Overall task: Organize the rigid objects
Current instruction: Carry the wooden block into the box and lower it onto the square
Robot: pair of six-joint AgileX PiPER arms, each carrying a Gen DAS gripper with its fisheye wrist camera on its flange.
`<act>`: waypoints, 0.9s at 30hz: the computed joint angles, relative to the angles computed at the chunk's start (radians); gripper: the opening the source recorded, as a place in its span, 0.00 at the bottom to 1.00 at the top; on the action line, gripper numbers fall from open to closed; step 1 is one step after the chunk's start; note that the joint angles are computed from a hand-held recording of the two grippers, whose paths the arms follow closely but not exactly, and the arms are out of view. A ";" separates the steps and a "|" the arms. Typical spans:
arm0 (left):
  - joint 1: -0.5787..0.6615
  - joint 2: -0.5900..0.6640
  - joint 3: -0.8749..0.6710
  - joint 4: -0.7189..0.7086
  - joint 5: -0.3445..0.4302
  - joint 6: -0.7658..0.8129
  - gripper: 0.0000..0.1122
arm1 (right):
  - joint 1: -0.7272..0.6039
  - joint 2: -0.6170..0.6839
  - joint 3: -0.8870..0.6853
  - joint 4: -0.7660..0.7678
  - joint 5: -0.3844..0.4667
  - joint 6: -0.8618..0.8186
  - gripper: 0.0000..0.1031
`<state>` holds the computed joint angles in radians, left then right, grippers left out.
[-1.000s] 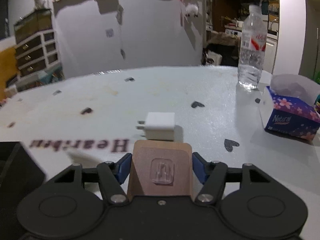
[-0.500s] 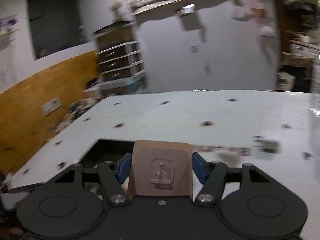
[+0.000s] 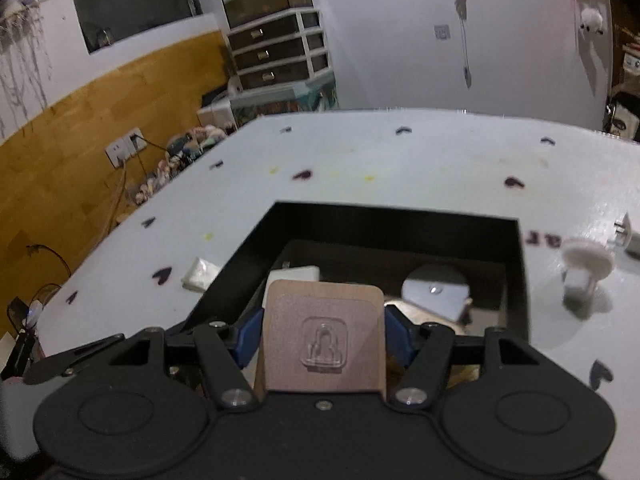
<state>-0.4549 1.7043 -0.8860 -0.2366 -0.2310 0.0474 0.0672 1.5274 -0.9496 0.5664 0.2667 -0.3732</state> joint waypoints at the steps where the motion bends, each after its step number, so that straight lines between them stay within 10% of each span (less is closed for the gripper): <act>1: -0.001 0.000 0.001 -0.002 -0.001 0.003 0.05 | 0.012 0.008 -0.005 -0.040 -0.008 0.044 0.63; 27: -0.009 -0.003 0.006 -0.039 -0.005 0.037 0.05 | -0.024 -0.039 -0.013 0.106 0.109 -0.063 0.68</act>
